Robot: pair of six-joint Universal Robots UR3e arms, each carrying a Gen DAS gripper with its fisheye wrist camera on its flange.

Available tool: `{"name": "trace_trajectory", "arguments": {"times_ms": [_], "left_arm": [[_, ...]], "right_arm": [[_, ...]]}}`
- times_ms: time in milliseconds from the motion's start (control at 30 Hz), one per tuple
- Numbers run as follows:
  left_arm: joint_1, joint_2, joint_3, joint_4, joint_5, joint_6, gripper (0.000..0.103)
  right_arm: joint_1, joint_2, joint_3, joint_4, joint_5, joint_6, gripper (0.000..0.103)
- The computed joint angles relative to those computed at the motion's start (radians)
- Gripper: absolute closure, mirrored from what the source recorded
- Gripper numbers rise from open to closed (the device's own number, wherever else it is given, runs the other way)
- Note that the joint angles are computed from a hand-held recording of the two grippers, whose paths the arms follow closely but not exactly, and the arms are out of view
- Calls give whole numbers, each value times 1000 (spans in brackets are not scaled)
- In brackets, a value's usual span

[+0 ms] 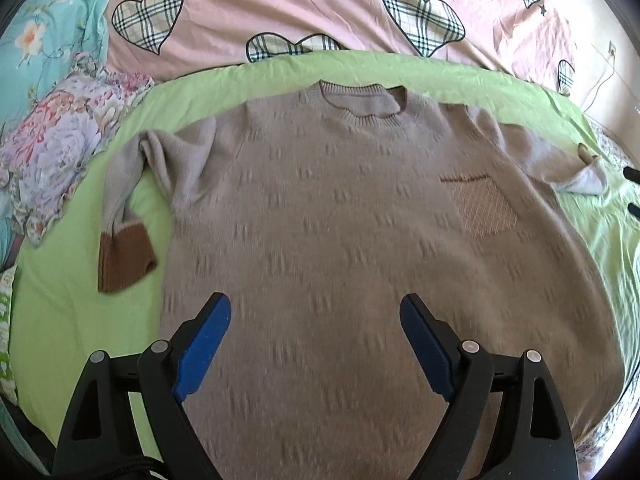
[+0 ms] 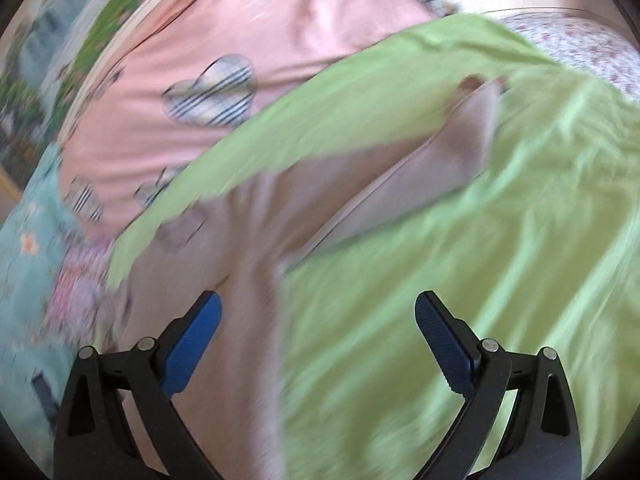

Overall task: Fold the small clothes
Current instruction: 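Grasp the brown cuff of a sleeve with the right tool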

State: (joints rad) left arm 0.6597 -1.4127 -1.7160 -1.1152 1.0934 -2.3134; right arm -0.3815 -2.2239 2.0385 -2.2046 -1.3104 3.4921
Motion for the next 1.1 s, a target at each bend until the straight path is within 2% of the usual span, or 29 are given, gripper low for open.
{"name": "trace_trajectory", "arguments": {"times_ms": [100, 167, 300, 367, 500, 533, 567, 600, 667, 733, 900, 967, 1100], "left_arm": [[-46, -45, 31, 29, 29, -46, 16], [-73, -70, 47, 33, 43, -67, 16], [-129, -116, 60, 63, 81, -101, 16], [-159, -145, 69, 80, 105, -119, 16], [-213, -210, 106, 94, 149, -160, 16], [-225, -226, 118, 95, 160, -169, 16], [-234, -239, 126, 96, 167, -176, 16], [-242, -250, 133, 95, 176, -179, 16], [-250, -264, 139, 96, 175, -185, 16], [-252, -272, 141, 94, 174, -187, 16], [-223, -262, 126, 69, 136, -171, 16], [-192, -248, 118, 45, 109, -156, 16], [-127, -226, 119, -3, 65, -132, 16]], "right_arm": [[-217, 24, -36, 34, 90, -109, 6], [-319, 108, -82, 18, 99, -153, 8], [-374, 327, -185, -61, 47, -182, 32], [-398, 446, -251, -94, 33, -191, 35], [-422, 608, -349, -113, 31, -151, 50], [-436, 649, -377, -114, 53, -148, 55], [-440, 684, -401, -111, 71, -140, 71], [-433, 700, -414, -107, 69, -130, 82], [-420, 711, -432, -106, 69, -136, 92], [-393, 679, -421, -122, 71, -154, 92], [-297, 585, -368, -149, 170, -159, 93], [-217, 568, -350, -187, 215, -125, 93], [77, 673, -404, -336, 179, -9, 93]]}}
